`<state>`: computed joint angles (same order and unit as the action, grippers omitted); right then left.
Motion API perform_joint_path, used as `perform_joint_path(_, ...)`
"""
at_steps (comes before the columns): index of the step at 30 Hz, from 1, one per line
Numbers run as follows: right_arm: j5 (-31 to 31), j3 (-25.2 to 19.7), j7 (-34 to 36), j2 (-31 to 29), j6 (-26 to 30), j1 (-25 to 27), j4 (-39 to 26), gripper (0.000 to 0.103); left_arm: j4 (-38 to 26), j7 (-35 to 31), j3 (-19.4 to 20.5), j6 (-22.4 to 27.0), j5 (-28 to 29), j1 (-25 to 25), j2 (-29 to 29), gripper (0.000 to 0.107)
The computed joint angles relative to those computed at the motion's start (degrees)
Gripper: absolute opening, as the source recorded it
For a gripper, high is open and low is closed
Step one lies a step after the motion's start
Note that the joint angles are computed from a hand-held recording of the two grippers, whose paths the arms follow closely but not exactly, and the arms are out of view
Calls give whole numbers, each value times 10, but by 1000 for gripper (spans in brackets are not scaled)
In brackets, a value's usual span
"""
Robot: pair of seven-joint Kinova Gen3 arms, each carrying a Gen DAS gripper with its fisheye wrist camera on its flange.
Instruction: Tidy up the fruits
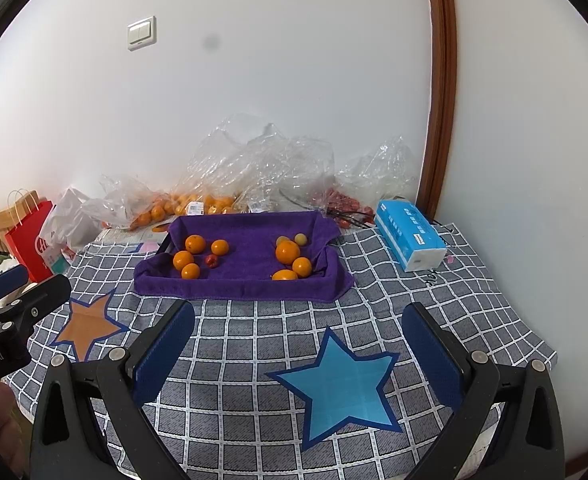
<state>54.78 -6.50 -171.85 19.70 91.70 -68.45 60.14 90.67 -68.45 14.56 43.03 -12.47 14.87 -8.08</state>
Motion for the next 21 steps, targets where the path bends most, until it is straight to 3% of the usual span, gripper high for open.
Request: perform_joint_path(21, -1, 3, 3, 3, 1, -2, -8, 102, 4, 12, 4, -1, -9, -1, -2, 92)
